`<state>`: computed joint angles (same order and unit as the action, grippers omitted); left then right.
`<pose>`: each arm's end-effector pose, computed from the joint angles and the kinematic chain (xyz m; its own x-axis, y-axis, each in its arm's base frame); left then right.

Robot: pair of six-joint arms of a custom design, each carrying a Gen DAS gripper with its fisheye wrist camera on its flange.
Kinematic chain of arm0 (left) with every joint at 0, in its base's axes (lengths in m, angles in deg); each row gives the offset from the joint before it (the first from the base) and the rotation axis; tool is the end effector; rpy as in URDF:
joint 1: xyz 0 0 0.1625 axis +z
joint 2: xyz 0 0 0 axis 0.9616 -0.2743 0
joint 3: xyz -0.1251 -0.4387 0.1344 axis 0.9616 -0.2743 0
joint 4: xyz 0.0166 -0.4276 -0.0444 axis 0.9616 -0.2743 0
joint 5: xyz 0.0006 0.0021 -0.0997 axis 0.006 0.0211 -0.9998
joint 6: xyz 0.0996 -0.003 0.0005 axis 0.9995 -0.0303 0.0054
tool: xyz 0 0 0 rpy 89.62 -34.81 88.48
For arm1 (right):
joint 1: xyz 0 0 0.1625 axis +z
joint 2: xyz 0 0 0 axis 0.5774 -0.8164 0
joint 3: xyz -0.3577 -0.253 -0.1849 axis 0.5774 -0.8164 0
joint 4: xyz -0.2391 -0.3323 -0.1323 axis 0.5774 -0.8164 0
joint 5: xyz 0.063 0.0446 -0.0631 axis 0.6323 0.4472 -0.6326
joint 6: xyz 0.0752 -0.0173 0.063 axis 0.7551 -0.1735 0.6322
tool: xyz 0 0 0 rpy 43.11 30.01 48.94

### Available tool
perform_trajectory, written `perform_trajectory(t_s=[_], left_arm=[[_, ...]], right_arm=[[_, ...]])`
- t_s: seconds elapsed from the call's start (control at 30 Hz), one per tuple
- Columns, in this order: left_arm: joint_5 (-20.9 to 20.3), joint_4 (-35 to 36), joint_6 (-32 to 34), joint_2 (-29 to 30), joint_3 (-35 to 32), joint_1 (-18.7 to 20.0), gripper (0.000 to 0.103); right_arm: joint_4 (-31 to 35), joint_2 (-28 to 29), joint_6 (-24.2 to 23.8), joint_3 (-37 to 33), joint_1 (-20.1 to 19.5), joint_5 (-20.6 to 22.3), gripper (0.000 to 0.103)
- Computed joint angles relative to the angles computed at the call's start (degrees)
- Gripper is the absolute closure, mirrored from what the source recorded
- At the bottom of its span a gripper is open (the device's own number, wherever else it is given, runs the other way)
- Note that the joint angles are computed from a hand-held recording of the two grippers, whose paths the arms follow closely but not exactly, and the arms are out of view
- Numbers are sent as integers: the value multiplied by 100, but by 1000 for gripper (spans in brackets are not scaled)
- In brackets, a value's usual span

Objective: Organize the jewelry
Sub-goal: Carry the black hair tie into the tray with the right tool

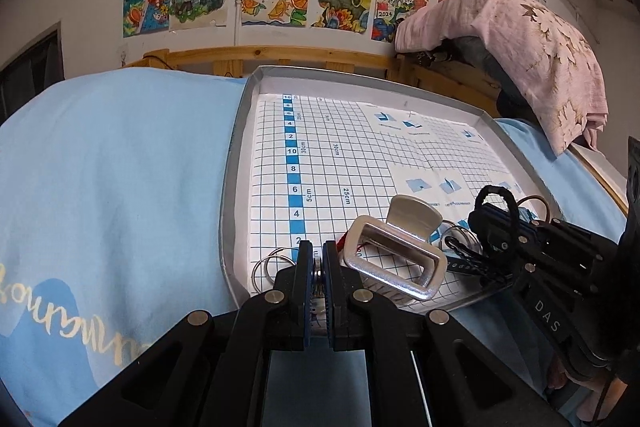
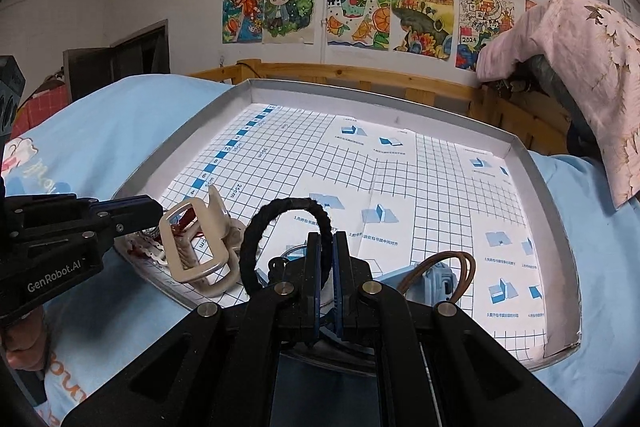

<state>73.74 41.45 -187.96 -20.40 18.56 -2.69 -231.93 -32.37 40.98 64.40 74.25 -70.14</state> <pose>-0.0774 -0.8057 0.2845 -0.7566 0.1888 -0.6261 0.5946 0.5972 -0.5384 0.3554 -0.7740 -0.0329 -0.6755 -0.1188 0.7277 -0.6721 0.5050 -0.5415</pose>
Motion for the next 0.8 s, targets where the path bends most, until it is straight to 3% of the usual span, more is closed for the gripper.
perform_trajectory(t_s=[0.47,0.8], left_arm=[[323,112,-368,-24,-69,114,97],[407,-331,-146,-309,433,66,97]], right_arm=[[78,41,134,-91,-35,-78,96],[-763,27,15,115,-33,45,96]])
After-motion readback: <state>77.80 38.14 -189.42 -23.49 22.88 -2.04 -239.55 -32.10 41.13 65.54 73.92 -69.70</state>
